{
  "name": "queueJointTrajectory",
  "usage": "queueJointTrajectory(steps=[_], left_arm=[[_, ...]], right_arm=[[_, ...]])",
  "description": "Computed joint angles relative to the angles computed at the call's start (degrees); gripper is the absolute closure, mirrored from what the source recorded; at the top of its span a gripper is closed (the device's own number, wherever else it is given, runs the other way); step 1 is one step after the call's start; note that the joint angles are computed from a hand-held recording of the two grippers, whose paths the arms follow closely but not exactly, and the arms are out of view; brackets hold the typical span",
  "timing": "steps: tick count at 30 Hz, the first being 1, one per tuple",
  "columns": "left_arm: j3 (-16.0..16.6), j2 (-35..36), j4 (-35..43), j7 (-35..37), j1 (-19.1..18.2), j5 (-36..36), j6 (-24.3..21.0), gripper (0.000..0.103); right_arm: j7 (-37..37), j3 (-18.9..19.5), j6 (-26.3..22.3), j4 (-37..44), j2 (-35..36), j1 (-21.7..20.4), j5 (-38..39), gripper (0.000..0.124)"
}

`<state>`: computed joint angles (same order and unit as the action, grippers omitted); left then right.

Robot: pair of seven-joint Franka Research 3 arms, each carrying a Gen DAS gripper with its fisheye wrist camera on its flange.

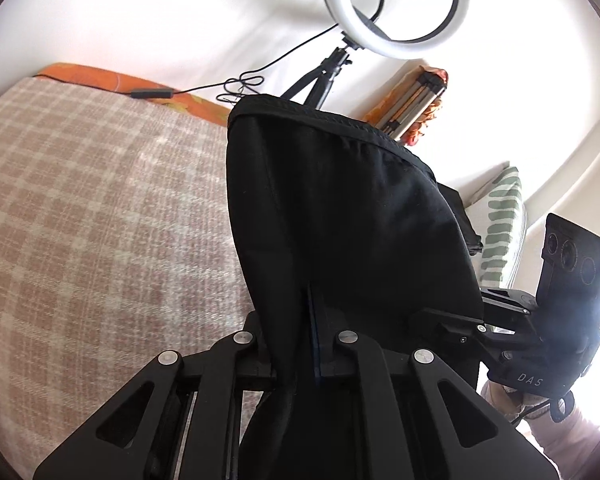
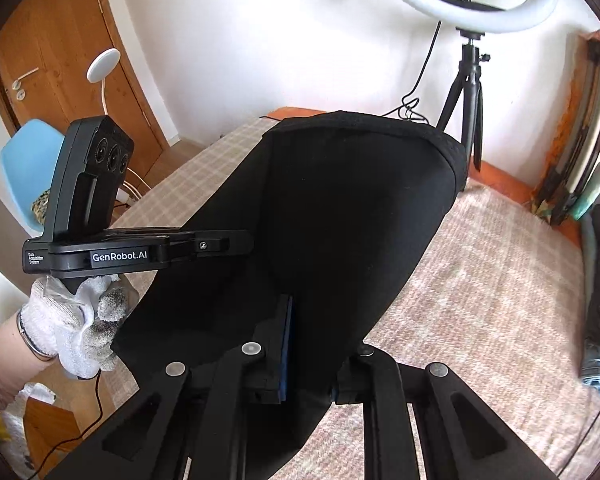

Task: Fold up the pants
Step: 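Carry the lifted pants with both grippers toward the stack of folded clothes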

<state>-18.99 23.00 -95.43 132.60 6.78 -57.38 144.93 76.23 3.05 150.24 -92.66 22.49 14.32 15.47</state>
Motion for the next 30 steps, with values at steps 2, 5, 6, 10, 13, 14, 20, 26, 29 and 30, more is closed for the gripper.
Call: queueJointTrajectory(steps=[2, 5, 6, 10, 13, 14, 20, 26, 29, 30], left_arm=[[-0.73, -1.28, -0.42, 1.06, -0.18, -1.33, 0.76, 0.094], [-1.07, -2.68, -0.18, 2.08, -0.97, -2.85, 0.60, 0.094], [-1.07, -3.16, -0.12, 2.53, -1.33, -3.18, 0.40, 0.094], [-0.47, -4.55, 0.48, 2.72, -4.13, -1.84, 1.04, 0.094], [-0.73, -5.69, 0.04, 3.25, -5.90, -1.23, 2.34, 0.094], [-0.80, -5.74, 0.24, 3.10, -6.62, -0.97, 2.84, 0.094], [-1.46, -5.07, 1.97, 1.18, -9.89, 1.05, 4.21, 0.094], [-3.20, -0.73, 7.57, -2.84, -12.62, 6.82, 5.22, 0.094], [-4.04, 3.14, 12.91, -6.11, -14.43, 11.84, 5.17, 0.094], [-4.17, 4.62, 15.05, -7.55, -15.32, 14.04, 5.27, 0.094]], right_arm=[[0.34, -0.69, 1.20, -3.09, -3.35, 0.21, -0.97, 0.112], [1.51, -1.73, 2.88, -6.95, -7.77, 0.62, -3.51, 0.112], [2.15, -2.02, 3.36, -8.47, -9.43, 0.69, -4.41, 0.112], [3.71, -2.44, 4.64, -13.64, -15.23, -0.13, -6.64, 0.112], [4.87, -2.55, 6.24, -18.23, -19.73, -0.91, -9.07, 0.112], [4.44, -2.50, 6.94, -19.54, -20.84, -1.43, -8.79, 0.112], [4.27, -2.33, 8.94, -24.72, -26.00, -3.93, -9.20, 0.112], [1.30, -3.59, 8.83, -26.57, -28.44, -6.50, -7.25, 0.112], [-1.18, -4.56, 8.53, -26.17, -28.66, -7.93, -5.59, 0.112], [-1.92, -4.84, 8.40, -25.93, -28.65, -8.50, -5.50, 0.112]])
